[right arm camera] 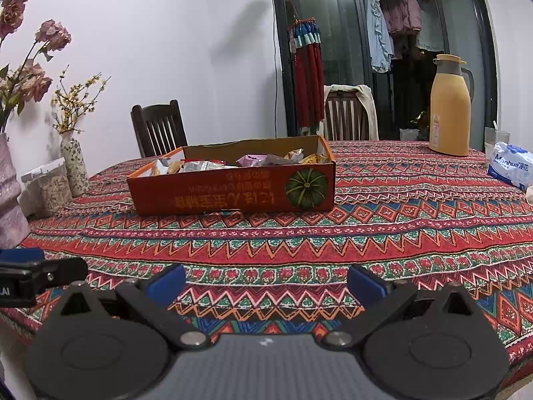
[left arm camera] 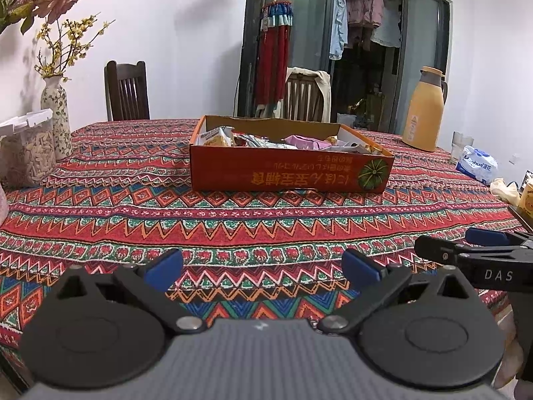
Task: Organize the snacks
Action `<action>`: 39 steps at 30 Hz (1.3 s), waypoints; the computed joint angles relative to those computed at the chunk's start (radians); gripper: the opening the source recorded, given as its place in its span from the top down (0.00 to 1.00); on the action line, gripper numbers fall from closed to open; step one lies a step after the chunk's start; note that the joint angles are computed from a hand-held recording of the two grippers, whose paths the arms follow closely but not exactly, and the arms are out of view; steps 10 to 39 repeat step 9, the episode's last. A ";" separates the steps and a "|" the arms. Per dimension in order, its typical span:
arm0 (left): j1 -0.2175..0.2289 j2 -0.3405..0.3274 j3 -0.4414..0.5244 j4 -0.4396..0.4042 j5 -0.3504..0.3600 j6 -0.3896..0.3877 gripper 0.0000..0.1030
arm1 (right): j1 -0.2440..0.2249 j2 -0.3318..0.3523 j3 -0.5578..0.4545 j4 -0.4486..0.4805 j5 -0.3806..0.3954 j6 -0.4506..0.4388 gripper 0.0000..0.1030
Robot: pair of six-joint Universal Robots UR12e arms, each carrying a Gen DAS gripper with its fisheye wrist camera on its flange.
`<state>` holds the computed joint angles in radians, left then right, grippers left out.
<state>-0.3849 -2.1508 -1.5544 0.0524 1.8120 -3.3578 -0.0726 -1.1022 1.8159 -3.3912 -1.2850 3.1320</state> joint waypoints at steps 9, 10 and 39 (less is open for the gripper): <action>0.004 -0.003 0.001 0.012 -0.004 -0.005 0.00 | 0.000 0.000 -0.002 0.008 0.001 0.000 0.00; 0.004 -0.003 0.001 0.012 -0.004 -0.005 0.00 | 0.000 0.000 -0.002 0.008 0.001 0.000 0.00; 0.004 -0.003 0.001 0.012 -0.004 -0.005 0.00 | 0.000 0.000 -0.002 0.008 0.001 0.000 0.00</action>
